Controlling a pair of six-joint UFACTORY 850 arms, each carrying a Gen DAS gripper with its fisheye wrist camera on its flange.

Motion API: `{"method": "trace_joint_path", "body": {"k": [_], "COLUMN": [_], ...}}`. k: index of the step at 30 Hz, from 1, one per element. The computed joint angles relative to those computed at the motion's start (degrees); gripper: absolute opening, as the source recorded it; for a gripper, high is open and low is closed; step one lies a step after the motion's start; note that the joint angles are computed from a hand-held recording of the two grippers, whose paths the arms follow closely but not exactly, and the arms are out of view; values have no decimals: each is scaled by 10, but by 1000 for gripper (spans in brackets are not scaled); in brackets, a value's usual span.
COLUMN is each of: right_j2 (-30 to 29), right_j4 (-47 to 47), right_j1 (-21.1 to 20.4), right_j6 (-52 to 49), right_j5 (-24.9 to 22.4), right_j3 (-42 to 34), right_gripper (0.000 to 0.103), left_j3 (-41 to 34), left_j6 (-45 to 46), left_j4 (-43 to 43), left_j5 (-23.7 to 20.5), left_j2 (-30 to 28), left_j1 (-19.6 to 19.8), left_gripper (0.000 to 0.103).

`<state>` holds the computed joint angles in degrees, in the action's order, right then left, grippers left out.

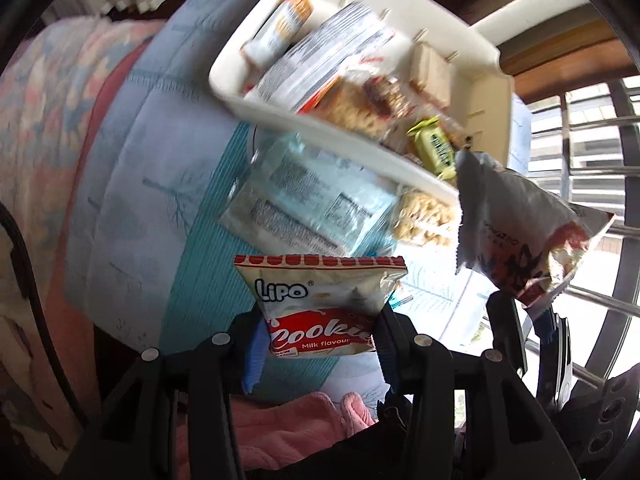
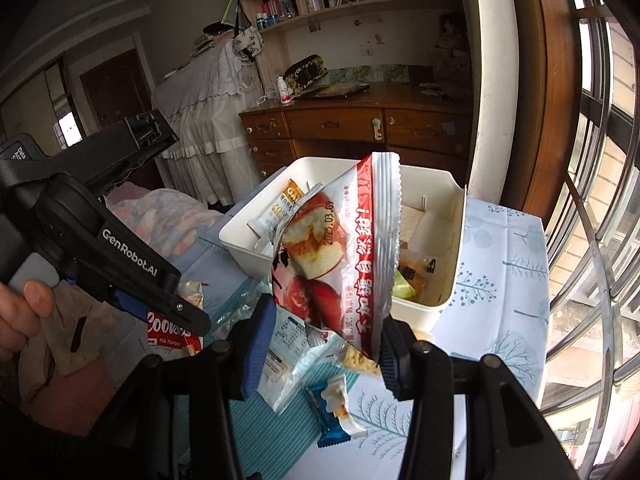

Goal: Organize snacks
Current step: 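Carry the red bread bag over the bin with the right gripper while the left gripper carries the cookies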

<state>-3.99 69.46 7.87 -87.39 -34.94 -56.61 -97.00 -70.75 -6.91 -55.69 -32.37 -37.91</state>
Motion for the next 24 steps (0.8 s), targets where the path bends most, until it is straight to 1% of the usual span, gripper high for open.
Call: {"method": "trace_joint_path", "body": {"k": [7,14,19,21,24], "right_j2": [-10,-30,-51,-59,-76], "right_j4": [46,77,89,91,88], "right_j1": [11,29,42,49,57], "right_j6": [1,10,29,37,57], "right_j5": [38,91,117,131,145], "right_j3": [-23,-47,-66,-72,-86], "right_gripper": [47,47,48,48,48], "left_j3": [-82,-112,-106,-92,-69], "left_j6": [69,121,169,188,197], "left_j4": [22,39,49,46,67], "left_j5": [-30,-10,41,74,116], "left_j2": [-29,-43,-44,-38,-29], "left_j1": [21,38,48,54,58], "left_gripper": [45,45,45,45,45]}}
